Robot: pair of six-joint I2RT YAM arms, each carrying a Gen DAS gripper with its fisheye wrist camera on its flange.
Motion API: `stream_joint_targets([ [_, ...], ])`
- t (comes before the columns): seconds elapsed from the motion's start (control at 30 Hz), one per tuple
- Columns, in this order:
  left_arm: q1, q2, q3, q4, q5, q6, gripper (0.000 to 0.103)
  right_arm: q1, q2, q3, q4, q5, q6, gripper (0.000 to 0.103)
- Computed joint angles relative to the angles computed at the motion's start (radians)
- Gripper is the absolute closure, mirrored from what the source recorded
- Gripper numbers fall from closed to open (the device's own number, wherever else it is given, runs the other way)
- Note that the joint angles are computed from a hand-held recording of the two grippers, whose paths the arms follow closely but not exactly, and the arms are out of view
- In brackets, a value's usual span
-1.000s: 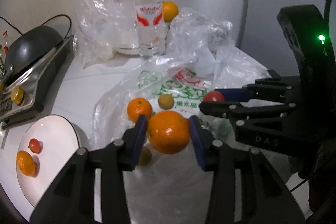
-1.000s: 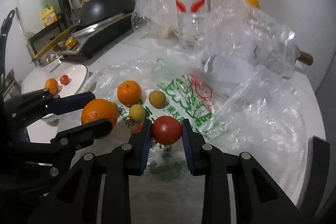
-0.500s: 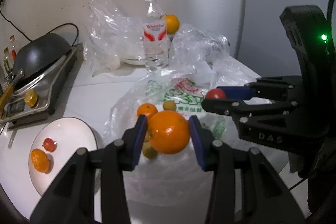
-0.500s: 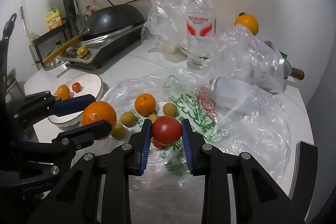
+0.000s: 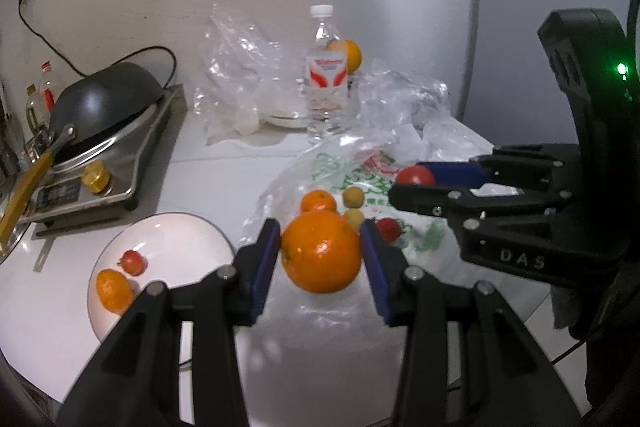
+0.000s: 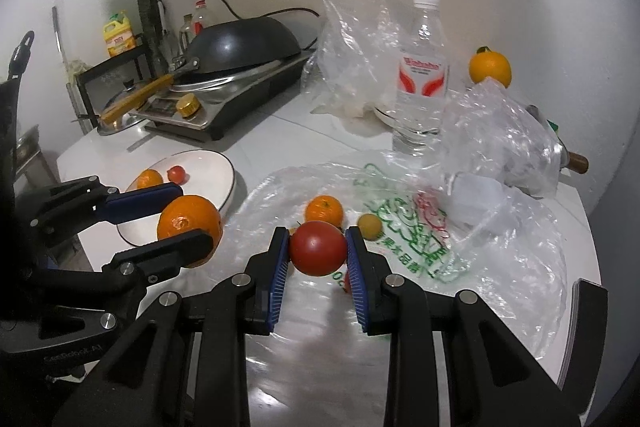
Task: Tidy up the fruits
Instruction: 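Carry the orange with the left gripper while the right gripper carries the tomato to the plate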
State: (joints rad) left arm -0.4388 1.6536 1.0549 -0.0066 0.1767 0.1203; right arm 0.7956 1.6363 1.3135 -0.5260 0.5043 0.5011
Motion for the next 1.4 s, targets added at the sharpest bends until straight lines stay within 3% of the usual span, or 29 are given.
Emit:
stream_joint_targets([
  [0.63,0.167,-0.026,-0.053,0.007,0.084,0.054,0.060,0.041,0.219,0.234,-0.018,-0.014,-0.021,0.073],
  [1.4,0.341,0.135,0.012,0.041,0.149,0.118,0.060,0.027,0.557,0.645,-0.141,-0.099,-0.080,0.073],
])
